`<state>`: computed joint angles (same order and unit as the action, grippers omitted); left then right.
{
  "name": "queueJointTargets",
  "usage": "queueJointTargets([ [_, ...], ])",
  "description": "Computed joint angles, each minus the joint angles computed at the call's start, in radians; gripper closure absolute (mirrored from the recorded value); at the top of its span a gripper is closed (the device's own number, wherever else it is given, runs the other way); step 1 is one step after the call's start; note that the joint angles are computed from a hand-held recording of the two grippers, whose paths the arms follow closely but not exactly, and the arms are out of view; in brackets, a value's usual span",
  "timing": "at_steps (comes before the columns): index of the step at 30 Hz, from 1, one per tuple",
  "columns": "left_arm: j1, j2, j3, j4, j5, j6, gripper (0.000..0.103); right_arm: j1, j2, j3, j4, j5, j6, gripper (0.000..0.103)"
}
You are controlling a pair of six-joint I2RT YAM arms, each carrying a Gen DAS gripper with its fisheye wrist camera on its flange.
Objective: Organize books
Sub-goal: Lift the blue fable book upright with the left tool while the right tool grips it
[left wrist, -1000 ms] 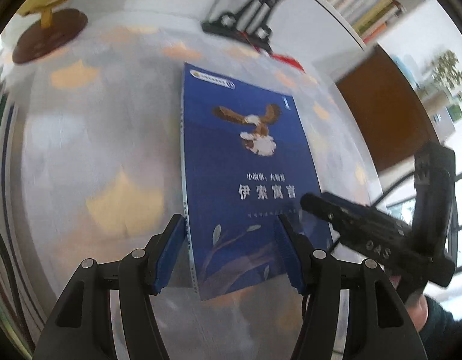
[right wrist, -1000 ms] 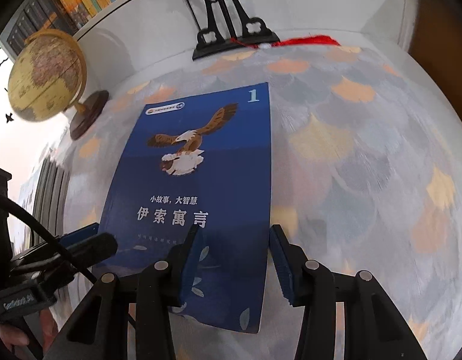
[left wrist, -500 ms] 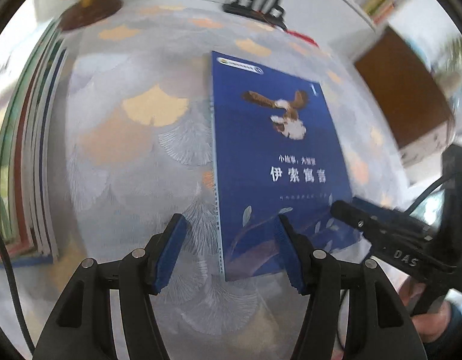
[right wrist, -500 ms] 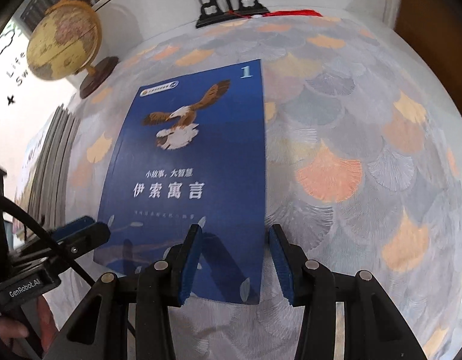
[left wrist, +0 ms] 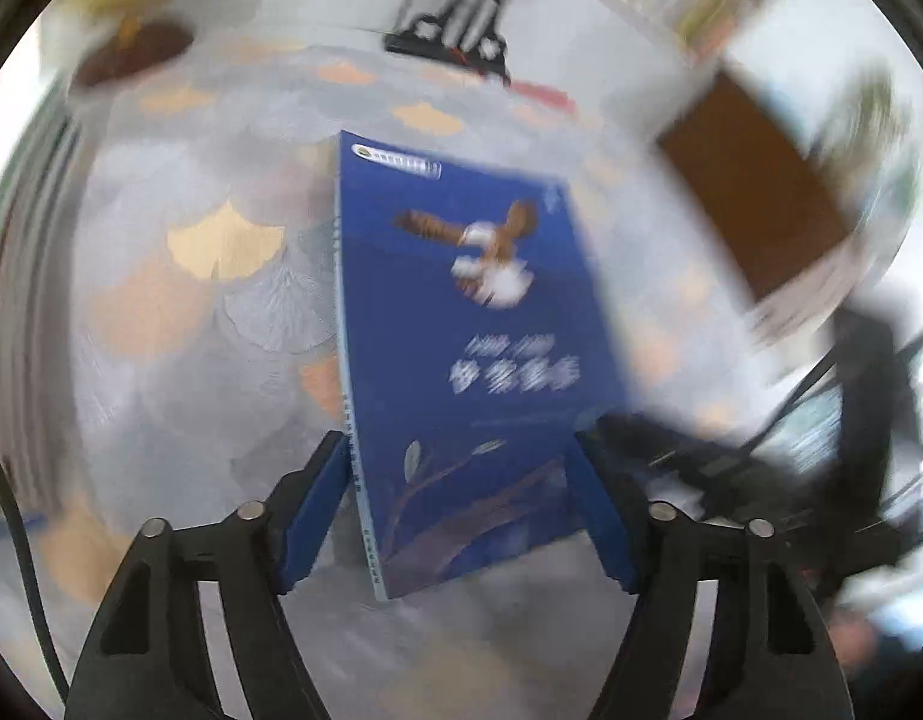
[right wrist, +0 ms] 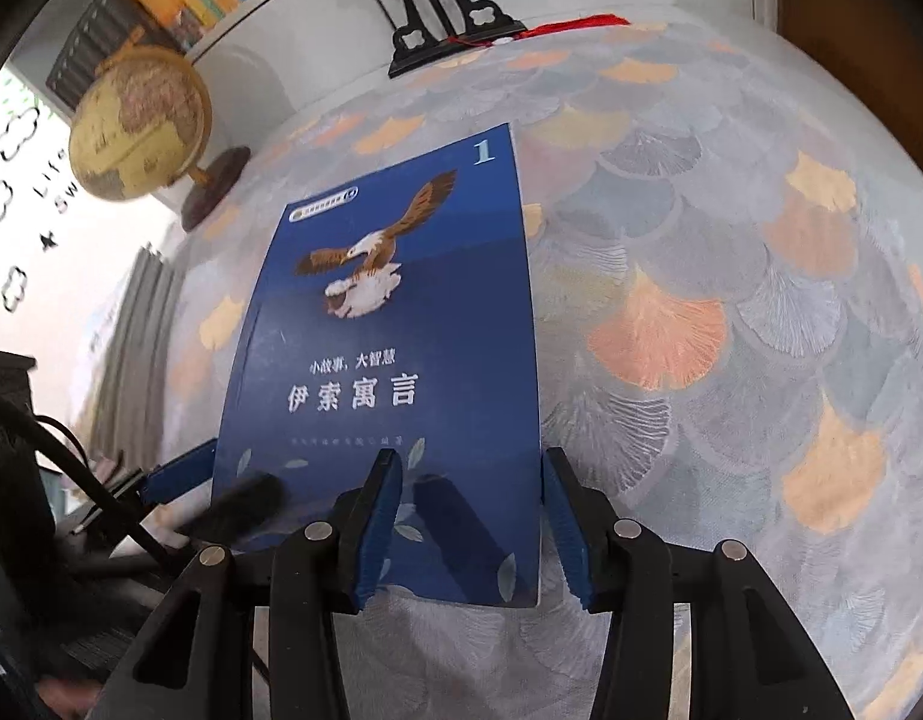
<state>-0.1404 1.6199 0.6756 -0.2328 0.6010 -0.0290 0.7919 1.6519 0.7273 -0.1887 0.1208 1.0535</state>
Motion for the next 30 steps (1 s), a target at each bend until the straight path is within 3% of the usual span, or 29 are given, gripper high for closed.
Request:
queueJointTargets([
  [2, 0.107, 0.022, 0.035, -0.056, 0.221, -0.039, 0.045, -0.018, -0.027, -0.045, 0.054, -0.03, -0.015, 0.056],
  [4, 0.141, 0.04, 0.038, -0.026, 0.326, -0.112, 0.045, -0.032, -0.041, -0.075, 0.095, -0.055, -0.025, 0.056],
  [7, 0.072, 0.024, -0.015, 0.097, 0.219, -0.203, 0.045, -0.042, -0.049, -0.105, 0.149, -0.082, -0.022, 0.052],
  [10, 0.003, 0.087, -0.024, 0.149, 0.152, -0.215, 0.058, -0.048, -0.054, -0.114, 0.168, -0.101, -0.029, 0.048],
  [12, -0.041, 0.152, -0.02, 0.177, 0.132, -0.238, 0.059, -0.046, -0.049, -0.101, 0.154, -0.107, -0.049, 0.047],
  [14, -0.059, 0.161, -0.035, 0.25, 0.105, -0.29, 0.067, -0.054, -0.045, -0.097, 0.151, -0.121, -0.066, 0.047],
  [17, -0.018, 0.205, 0.011, 0.239, 0.194, -0.343, 0.074, -0.094, -0.052, -0.104, 0.158, -0.191, -0.088, 0.048],
  [20, 0.052, 0.266, 0.048, 0.24, 0.402, -0.421, 0.076, -0.167, -0.085, -0.154, 0.196, -0.322, -0.066, 0.047],
  [22, 0.077, 0.303, 0.058, 0.259, 0.512, -0.484, 0.076, -0.246, -0.099, -0.237, 0.328, -0.456, -0.005, 0.045],
  [23, 0.083, 0.329, 0.05, 0.328, 0.579, -0.566, 0.076, -0.285, -0.088, -0.288, 0.438, -0.522, 0.046, 0.045],
  [26, 0.065, 0.363, 0.048, 0.441, 0.626, -0.713, 0.076, -0.368, 0.042, -0.388, 0.8, -0.673, 0.168, 0.045],
  [28, 0.052, 0.363, 0.057, 0.414, 0.622, -0.708, 0.076, -0.365, 0.082, -0.388, 0.865, -0.668, 0.171, 0.045],
  [30, 0.041, 0.349, 0.098, 0.259, 0.57, -0.593, 0.076, -0.337, 0.051, -0.367, 0.819, -0.61, 0.133, 0.053],
])
